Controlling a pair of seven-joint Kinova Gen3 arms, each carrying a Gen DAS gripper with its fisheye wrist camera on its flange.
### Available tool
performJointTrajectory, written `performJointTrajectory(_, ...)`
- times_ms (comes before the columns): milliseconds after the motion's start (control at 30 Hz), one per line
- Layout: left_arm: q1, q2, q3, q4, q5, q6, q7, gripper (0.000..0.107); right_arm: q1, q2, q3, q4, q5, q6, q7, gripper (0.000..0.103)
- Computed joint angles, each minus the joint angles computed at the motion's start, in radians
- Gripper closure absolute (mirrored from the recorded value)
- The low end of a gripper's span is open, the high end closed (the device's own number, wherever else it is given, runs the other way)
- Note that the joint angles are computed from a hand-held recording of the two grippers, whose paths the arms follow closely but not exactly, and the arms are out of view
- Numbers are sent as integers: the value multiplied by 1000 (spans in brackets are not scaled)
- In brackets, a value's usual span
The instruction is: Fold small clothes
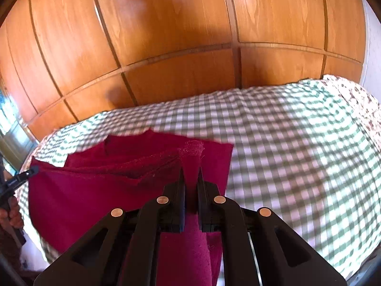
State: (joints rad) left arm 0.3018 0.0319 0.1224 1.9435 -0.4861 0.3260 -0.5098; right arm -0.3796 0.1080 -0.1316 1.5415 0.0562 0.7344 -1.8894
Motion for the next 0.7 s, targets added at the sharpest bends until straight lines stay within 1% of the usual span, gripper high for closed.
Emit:
performJointTrajectory(67, 4, 45, -10, -65, -27, 38, 1, 101, 7, 51, 8, -54, -5, 7, 4, 96)
performJointTrajectory(167, 11, 116, -42, -163, -14, 85, -42, 101, -17, 144, 31, -161, 32, 35, -42, 97)
performJointTrajectory(300, 16, 222, -82, -302, 33, 152, -121, 101, -35, 248, 58, -282, 43, 66, -85, 97)
performJointTrajectory(367, 35, 272, -106, -361, 46, 193, -143, 101, -48, 297, 72, -333, 56, 86, -101, 97)
performJointTrajectory(400, 33, 298, -110, -389, 64, 211, -163, 101, -55, 322, 79, -356, 63, 100, -109, 97)
performJointTrajectory(467, 40, 365, -125, -456, 91, 274, -190, 101, -59, 382, 86, -413, 62, 147, -114, 97)
performJointTrajectory(533, 43, 415, -132, -499, 126, 318, -207, 100, -57, 433, 89, -455, 54, 191, -112, 97)
performJointTrajectory(567, 52, 436, -140, -514, 135, 337, -209, 99, -56, 448, 90, -462, 49, 203, -111, 97)
performJointTrajectory(600, 51, 455, -138, -532, 140, 361, -211, 94, -51, 459, 87, -464, 40, 208, -106, 97)
performJointTrajectory(633, 53, 465, -146, -539, 162, 371, -223, 89, -46, 465, 85, -456, 33, 203, -104, 97)
performJointTrajectory(667, 62, 464, -160, -531, 175, 365, -221, 87, -43, 461, 86, -443, 28, 192, -106, 96)
performJointTrajectory(700, 55, 448, -157, -505, 181, 343, -207, 78, -30, 451, 79, -425, 11, 173, -103, 93)
